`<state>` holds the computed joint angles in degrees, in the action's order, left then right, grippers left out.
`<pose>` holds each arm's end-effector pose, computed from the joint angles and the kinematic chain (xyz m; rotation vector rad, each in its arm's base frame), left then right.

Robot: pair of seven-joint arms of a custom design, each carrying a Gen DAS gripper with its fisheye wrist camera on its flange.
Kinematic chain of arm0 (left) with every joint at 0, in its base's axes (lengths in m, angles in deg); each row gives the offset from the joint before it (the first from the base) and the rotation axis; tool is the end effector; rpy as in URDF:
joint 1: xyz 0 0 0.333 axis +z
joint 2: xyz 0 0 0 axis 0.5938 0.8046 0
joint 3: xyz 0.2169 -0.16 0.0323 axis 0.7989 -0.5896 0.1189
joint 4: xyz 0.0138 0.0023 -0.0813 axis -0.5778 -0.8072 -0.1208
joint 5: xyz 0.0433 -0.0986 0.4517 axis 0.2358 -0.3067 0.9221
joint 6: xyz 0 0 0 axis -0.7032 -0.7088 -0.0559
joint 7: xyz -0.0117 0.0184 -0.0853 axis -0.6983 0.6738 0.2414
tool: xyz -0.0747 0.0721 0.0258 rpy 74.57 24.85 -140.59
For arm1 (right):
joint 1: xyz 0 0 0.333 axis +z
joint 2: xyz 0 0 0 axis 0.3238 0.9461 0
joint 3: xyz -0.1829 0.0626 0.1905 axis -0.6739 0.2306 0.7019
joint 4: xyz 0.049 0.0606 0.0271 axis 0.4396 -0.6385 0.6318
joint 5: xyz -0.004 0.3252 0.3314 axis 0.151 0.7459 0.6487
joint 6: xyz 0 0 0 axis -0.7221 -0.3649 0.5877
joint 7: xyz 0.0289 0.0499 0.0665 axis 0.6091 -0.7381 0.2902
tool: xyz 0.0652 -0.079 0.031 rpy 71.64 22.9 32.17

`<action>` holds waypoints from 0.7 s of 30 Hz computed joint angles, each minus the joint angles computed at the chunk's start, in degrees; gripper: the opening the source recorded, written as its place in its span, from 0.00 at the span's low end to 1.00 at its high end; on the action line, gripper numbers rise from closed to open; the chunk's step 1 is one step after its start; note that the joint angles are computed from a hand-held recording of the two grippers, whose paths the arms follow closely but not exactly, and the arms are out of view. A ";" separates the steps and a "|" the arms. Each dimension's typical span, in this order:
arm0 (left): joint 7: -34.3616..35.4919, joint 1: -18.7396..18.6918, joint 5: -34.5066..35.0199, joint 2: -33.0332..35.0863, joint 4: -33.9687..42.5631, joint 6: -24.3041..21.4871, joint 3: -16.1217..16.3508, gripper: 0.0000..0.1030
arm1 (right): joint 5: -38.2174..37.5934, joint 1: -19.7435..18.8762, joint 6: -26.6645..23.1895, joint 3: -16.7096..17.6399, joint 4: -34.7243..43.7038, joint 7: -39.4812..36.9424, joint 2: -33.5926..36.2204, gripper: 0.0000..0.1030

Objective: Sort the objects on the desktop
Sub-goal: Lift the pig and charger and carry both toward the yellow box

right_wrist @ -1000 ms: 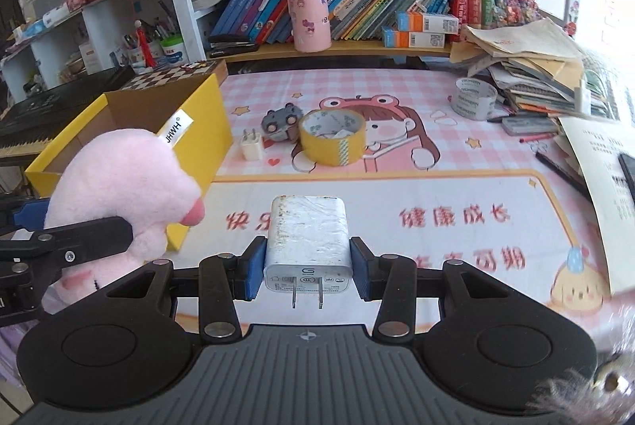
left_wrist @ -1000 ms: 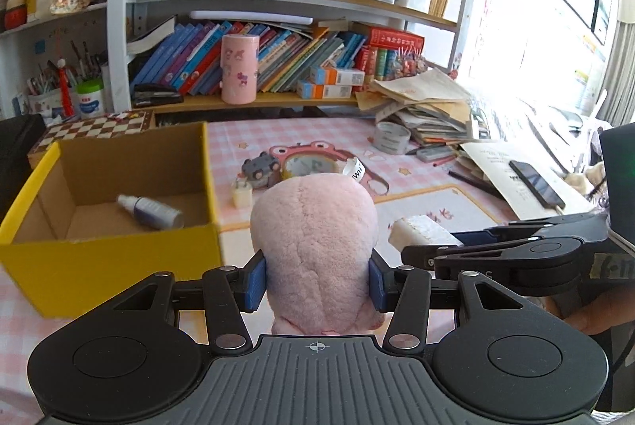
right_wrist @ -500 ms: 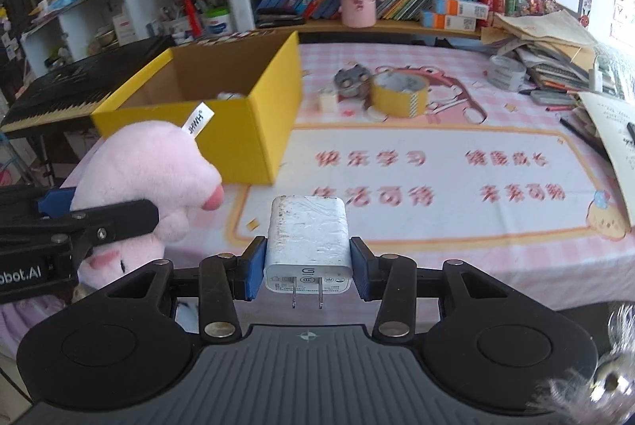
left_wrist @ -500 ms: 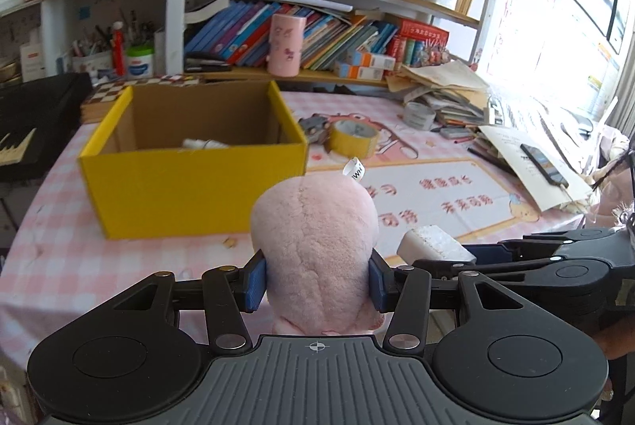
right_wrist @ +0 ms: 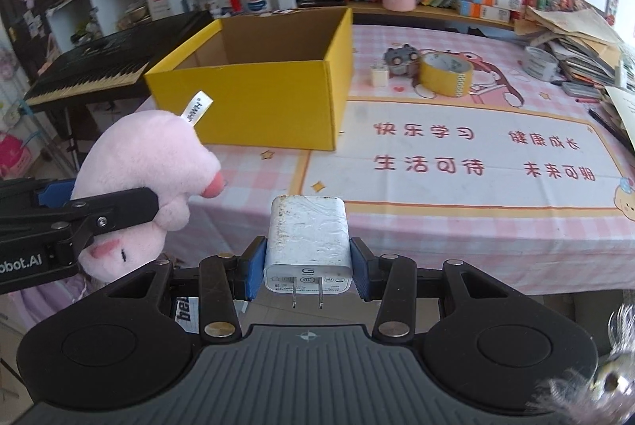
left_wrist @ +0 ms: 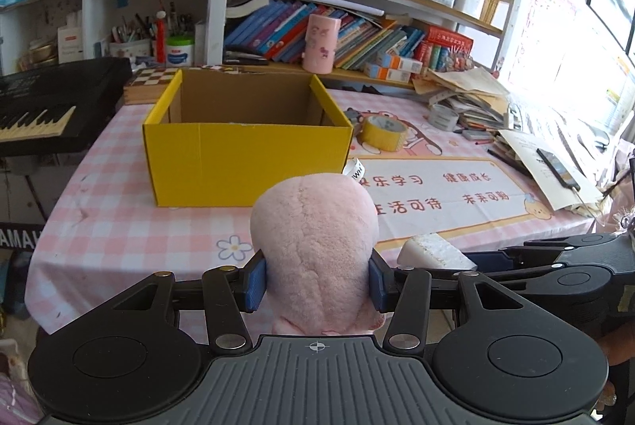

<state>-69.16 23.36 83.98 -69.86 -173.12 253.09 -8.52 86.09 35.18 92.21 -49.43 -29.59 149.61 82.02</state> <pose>0.6338 -0.2356 0.3318 -1.8116 1.5980 -0.9667 0.7071 0.3482 0.2975 -2.0639 1.2153 -0.3384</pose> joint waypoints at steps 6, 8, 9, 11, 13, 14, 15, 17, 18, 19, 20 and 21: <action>0.31 -0.05 0.29 -0.50 -0.47 0.06 0.01 0.47 | -0.23 0.44 0.76 0.12 -0.53 -0.52 -0.37 0.40; 0.60 0.08 0.40 -0.66 -0.62 -0.08 -0.15 0.47 | -0.28 0.50 0.73 0.15 -0.37 -0.49 -0.27 0.40; 0.74 0.16 0.41 -0.68 -0.66 -0.05 -0.22 0.47 | -0.26 0.45 0.62 0.27 -0.27 -0.61 -0.20 0.40; 1.72 0.37 -0.28 -0.60 -0.66 -0.06 -0.46 0.47 | -0.20 0.41 0.59 0.43 -0.45 -0.81 -0.29 0.40; 2.54 0.40 -0.92 -0.53 -0.66 -0.02 -0.55 0.47 | -0.16 0.40 0.42 0.57 -0.36 -1.07 -0.23 0.40; 2.74 0.35 -1.04 -0.53 -0.69 0.00 -0.52 0.47 | -0.12 0.39 0.34 0.62 -0.29 -1.19 -0.18 0.40; 2.80 0.31 -1.04 -0.66 -0.84 0.05 -0.45 0.47 | -0.05 0.35 0.28 0.72 -0.26 -1.38 -0.15 0.40; 2.83 0.25 -1.15 -0.72 -0.92 -0.01 -0.40 0.47 | 0.04 0.35 0.20 0.81 -0.22 -1.68 -0.12 0.40; 2.64 0.20 -1.05 -0.82 -1.04 -0.11 -0.34 0.47 | 0.09 0.35 0.15 0.85 -0.14 -1.82 -0.04 0.40; 2.49 0.20 -0.99 -0.88 -1.11 -0.20 -0.31 0.47 | 0.13 0.39 0.08 0.85 -0.06 -1.89 0.01 0.40; 2.27 0.19 -0.91 -0.94 -1.16 -0.33 -0.31 0.47 | 0.16 0.44 0.03 0.80 0.00 -1.90 0.03 0.40; 1.99 0.16 -0.81 -1.00 -1.17 -0.53 -0.34 0.47 | 0.20 0.47 0.03 0.77 0.00 -1.92 0.03 0.40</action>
